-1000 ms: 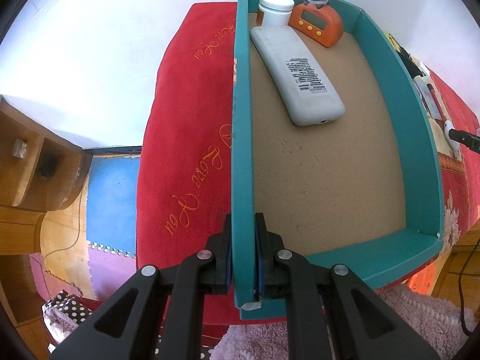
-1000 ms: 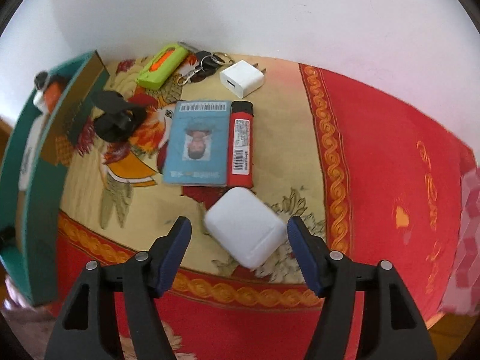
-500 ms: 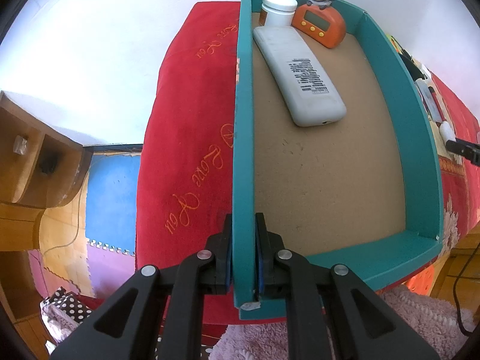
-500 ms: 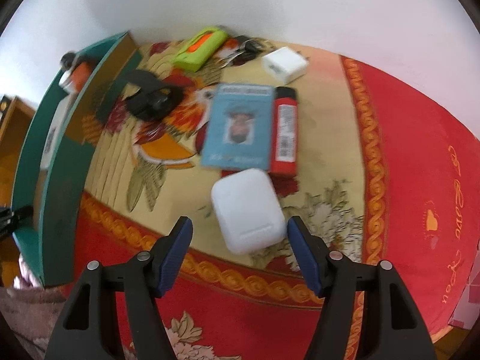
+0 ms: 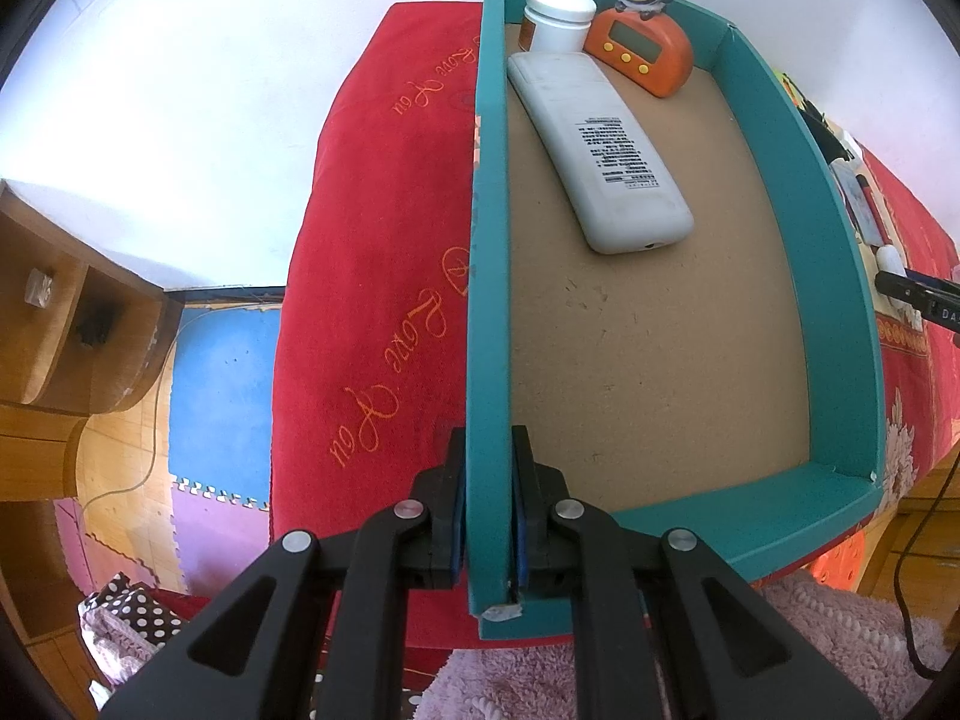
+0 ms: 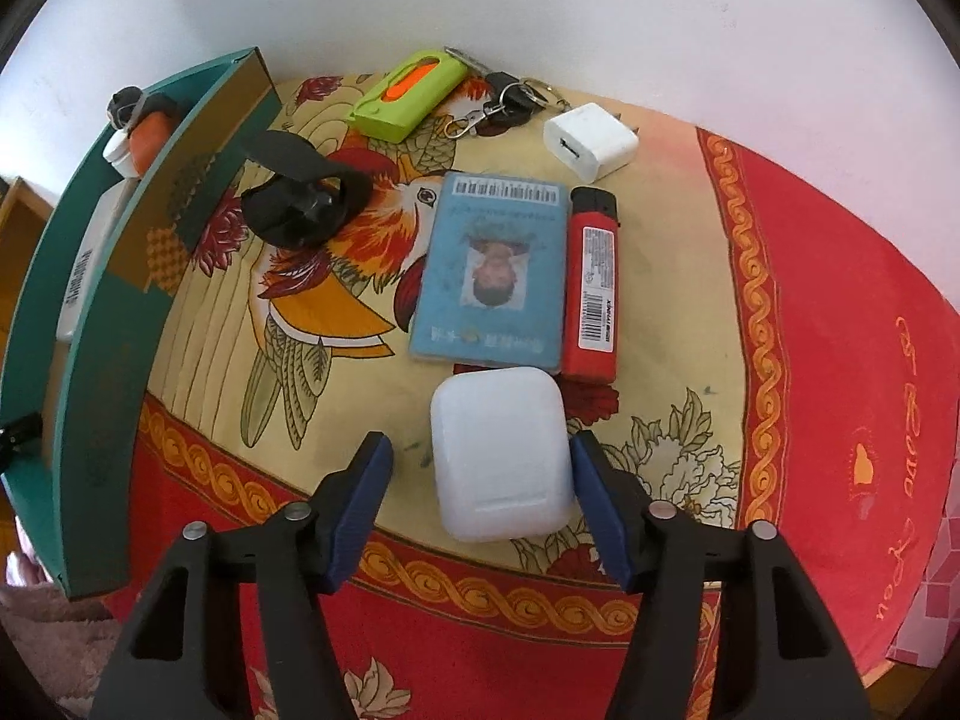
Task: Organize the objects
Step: 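Close the right gripper on the white earbud case, then carry the earbud case into the teal box and release it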
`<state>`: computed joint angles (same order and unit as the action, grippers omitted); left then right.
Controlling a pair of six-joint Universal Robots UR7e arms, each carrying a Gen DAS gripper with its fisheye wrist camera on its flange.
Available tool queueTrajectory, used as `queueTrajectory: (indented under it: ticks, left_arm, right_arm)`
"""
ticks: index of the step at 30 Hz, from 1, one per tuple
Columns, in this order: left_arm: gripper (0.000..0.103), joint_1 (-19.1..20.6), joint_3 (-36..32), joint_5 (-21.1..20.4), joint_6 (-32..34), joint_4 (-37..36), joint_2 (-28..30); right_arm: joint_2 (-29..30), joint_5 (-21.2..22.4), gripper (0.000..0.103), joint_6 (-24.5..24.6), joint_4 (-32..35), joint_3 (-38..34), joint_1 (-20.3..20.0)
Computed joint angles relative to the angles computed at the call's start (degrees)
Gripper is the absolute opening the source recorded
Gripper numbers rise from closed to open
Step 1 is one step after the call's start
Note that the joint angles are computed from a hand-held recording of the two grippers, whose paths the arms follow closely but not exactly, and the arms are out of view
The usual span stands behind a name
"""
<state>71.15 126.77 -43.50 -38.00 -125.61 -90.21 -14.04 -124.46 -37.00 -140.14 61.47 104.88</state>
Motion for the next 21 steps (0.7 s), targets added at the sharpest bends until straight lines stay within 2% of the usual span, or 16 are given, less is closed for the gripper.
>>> queueTrajectory:
  ticks: [3,14,21]
  left_arm:
    - [0.009,0.0,0.0,0.0,0.0,0.0,0.0]
    - [0.009,0.1,-0.1,0.2,0.6,-0.2,0.0]
    - [0.009,0.4,-0.2,0.4,1.3,-0.2,0.0]
  right_arm:
    - [-0.3,-0.3,0.046,0.1,-2.1,1.0,0.0]
    - [-2.4,1.4,0.045,3.0,-4.1,4.5,0.3]
    - [-4.1,4.3,0.045,3.3,-3.1,5.7,1.9]
